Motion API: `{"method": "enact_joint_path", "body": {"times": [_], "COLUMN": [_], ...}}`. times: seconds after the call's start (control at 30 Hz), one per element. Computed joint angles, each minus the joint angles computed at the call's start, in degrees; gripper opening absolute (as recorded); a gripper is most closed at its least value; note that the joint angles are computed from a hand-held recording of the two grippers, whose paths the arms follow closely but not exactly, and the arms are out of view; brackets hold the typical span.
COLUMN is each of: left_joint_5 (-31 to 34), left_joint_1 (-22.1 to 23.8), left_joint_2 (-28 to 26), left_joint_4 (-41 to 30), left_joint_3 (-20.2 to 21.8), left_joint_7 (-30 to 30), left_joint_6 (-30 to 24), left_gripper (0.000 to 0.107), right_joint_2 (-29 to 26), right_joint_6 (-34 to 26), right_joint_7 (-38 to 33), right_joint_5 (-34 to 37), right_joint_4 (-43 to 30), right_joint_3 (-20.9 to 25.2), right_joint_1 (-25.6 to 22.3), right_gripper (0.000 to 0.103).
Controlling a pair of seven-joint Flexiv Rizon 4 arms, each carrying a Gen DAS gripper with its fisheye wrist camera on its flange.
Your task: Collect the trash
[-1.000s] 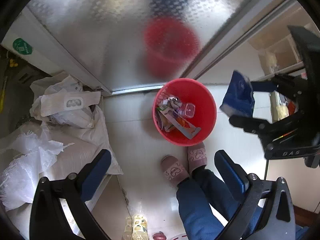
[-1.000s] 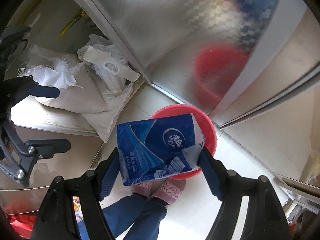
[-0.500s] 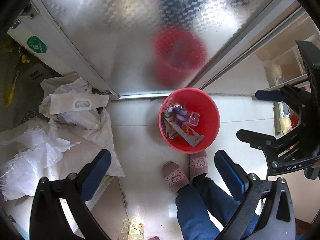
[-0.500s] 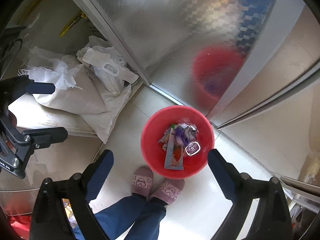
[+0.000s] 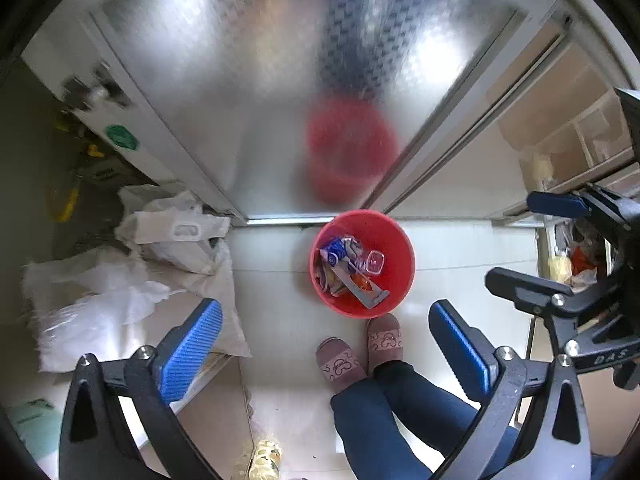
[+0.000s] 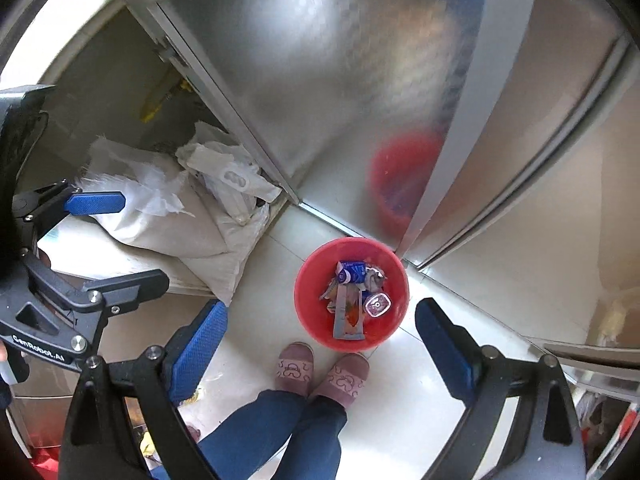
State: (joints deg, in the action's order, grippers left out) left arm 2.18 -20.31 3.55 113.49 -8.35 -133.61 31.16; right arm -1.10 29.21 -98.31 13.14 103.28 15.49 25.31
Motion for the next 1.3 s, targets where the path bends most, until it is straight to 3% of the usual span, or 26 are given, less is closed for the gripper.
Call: {"method": "enact_joint_path", "body": {"times": [0.17, 0.4, 0.47, 0.57, 0.7, 0.83, 0.93, 1.03, 1.13, 1.2, 1.3], "left_joint_5": [-0.68, 6.67, 10.66, 14.33, 20.94, 24.29, 28.99, 39.91, 41.67, 38.64, 36.31], "left_joint_1": [0.21, 1.25, 1.51, 1.00, 1.10, 1.25, 1.97, 2.39, 0.36, -0.71, -0.53], "left_joint_2": [3.12, 6.46, 6.20, 7.51, 7.43, 7.89, 7.14, 4.34, 4.32, 5.50, 6.56], "left_joint_4": [-5.03, -18.98, -25.12, -30.14, -38.73, -44.39, -50.05, -57.96, -59.55, -58.30, -57.57], "left_joint_3": [-0.77, -4.84, -6.99, -8.34, -12.22, -14.67, -18.65, -26.13, -25.61, -22.89, -22.30], "left_joint_7": [-3.11, -9.55, -10.54, -10.03, -8.48, -8.75, -8.32, -4.88, -5.09, -7.10, -8.18], "left_joint_6": [-5.82, -19.29, -25.83, -28.56, -36.10, -39.08, -43.83, -53.08, -53.10, -50.06, -48.22], "left_gripper": [0.103, 0.103, 0.103, 0.103, 0.103, 0.103, 0.103, 0.103, 0.103, 0.103, 0.103], "right_joint_2": [4.20, 9.93, 11.07, 12.53, 14.59, 16.21, 16.83, 17.51, 17.93, 18.47, 19.08], "right_joint_6": [-5.22, -10.62, -11.04, -10.91, -10.07, -9.52, -8.57, -6.73, -5.69, -5.01, -5.25], "right_joint_7": [2.95, 5.52, 5.86, 7.07, 9.95, 13.00, 14.33, 14.94, 15.71, 16.41, 16.60], "right_joint_5": [-1.59, -3.06, -3.59, -5.05, -6.81, -7.41, -8.93, -10.70, -12.79, -14.08, -14.59], "right_joint_4": [-3.52, -9.87, -11.46, -13.30, -15.13, -16.53, -17.72, -18.77, -19.57, -19.32, -19.75], "right_joint_3": [-0.59, -1.31, -1.31, -0.80, -0.03, 0.18, 0.61, 1.19, 1.87, 2.39, 2.42], "right_joint_1": [-0.30, -0.15, -0.03, 0.30, 0.74, 0.86, 1.01, 1.17, 1.26, 1.16, 1.46], "right_gripper": [0.095, 0.095, 0.095, 0.095, 0.096, 0.096, 0.096, 0.096, 0.096, 0.096, 0.096]}}
